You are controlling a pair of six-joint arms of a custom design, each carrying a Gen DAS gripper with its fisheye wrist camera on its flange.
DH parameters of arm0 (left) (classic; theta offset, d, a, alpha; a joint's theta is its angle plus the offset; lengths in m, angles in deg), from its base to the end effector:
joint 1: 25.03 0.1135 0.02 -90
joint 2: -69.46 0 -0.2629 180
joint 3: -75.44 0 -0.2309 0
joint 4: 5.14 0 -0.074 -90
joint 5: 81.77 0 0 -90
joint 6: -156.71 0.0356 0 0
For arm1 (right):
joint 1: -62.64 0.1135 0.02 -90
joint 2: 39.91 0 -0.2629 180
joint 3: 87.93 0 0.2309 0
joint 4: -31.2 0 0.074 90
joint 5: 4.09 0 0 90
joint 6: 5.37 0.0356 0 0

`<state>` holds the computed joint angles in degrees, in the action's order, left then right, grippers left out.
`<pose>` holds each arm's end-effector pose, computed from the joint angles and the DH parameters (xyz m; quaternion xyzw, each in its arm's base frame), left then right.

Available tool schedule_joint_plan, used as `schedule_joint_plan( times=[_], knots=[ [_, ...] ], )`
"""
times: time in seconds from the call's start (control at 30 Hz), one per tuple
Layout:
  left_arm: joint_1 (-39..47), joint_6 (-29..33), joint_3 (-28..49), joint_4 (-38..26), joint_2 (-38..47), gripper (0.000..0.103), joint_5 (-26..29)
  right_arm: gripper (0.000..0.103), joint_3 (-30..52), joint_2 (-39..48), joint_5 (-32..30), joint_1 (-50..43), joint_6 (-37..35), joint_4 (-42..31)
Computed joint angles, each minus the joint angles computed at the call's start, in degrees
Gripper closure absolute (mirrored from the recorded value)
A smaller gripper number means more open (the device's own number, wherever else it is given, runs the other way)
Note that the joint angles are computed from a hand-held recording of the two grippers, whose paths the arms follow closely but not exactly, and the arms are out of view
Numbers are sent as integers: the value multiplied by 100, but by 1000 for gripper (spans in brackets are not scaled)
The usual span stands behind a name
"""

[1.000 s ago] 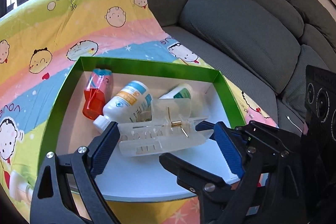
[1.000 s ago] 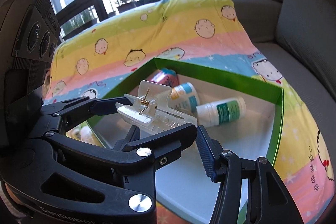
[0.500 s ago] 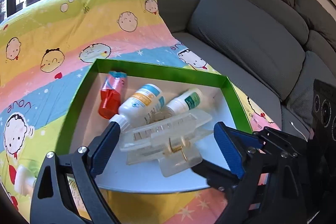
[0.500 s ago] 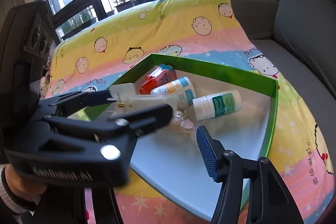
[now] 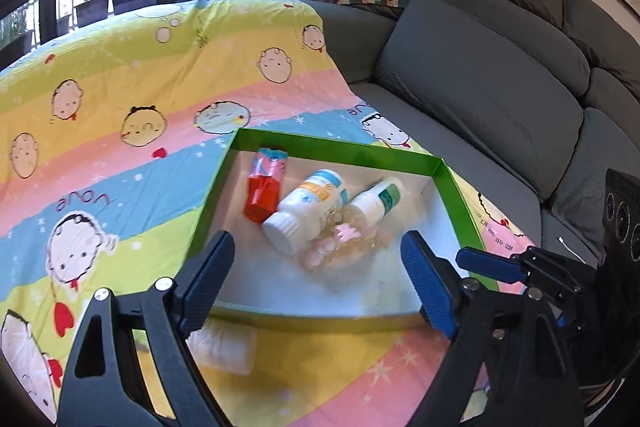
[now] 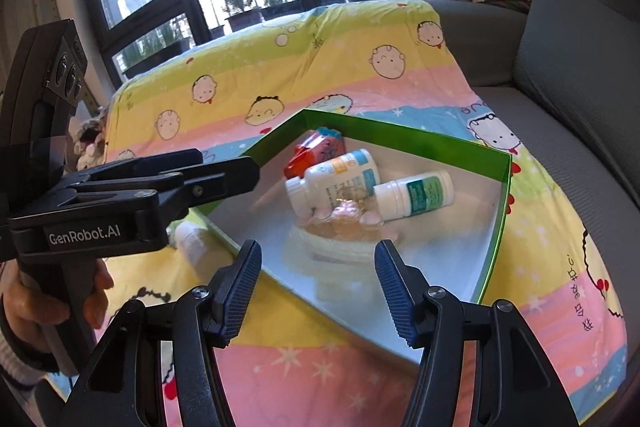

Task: Organize rigid objects
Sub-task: 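Withdraw the left gripper and move toward the large white red-label bottle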

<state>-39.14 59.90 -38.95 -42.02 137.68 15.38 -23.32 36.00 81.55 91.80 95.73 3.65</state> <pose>0.2292 -0.0622 0.2776 0.0840 0.8991 -0.1328 0.4085 0.2325 0.1328 0.2546 -0.1577 0.8876 0.1807 0.3932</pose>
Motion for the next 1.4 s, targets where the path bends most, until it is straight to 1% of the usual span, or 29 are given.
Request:
schedule_joint_plan(
  times=[0.2,0.37,0.67,0.8,1.0,1.13,1.23,1.4],
  knots=[
    [313,181,-373,-303,-653,19,14,42,-101,-82,177,458,144,-17],
    [726,441,-686,-569,-1182,19,167,42,-142,44,272,860,290,68],
    [1927,1047,-1208,-815,-1608,19,831,42,34,734,405,1563,458,356],
    [2353,1235,-1353,-807,-1569,19,1072,41,232,1122,444,1740,416,441],
    [2917,1568,-1580,-611,-1344,19,1339,41,565,1654,474,1815,281,470],
    [3245,1730,-1653,-412,-992,19,1486,41,798,2026,428,1780,132,430],
    [3335,1740,-1672,-258,-724,19,1575,41,980,2294,400,1754,17,389],
    [3248,1618,-1660,39,-303,19,1659,41,1294,2669,525,1754,-118,334]
  ],
)
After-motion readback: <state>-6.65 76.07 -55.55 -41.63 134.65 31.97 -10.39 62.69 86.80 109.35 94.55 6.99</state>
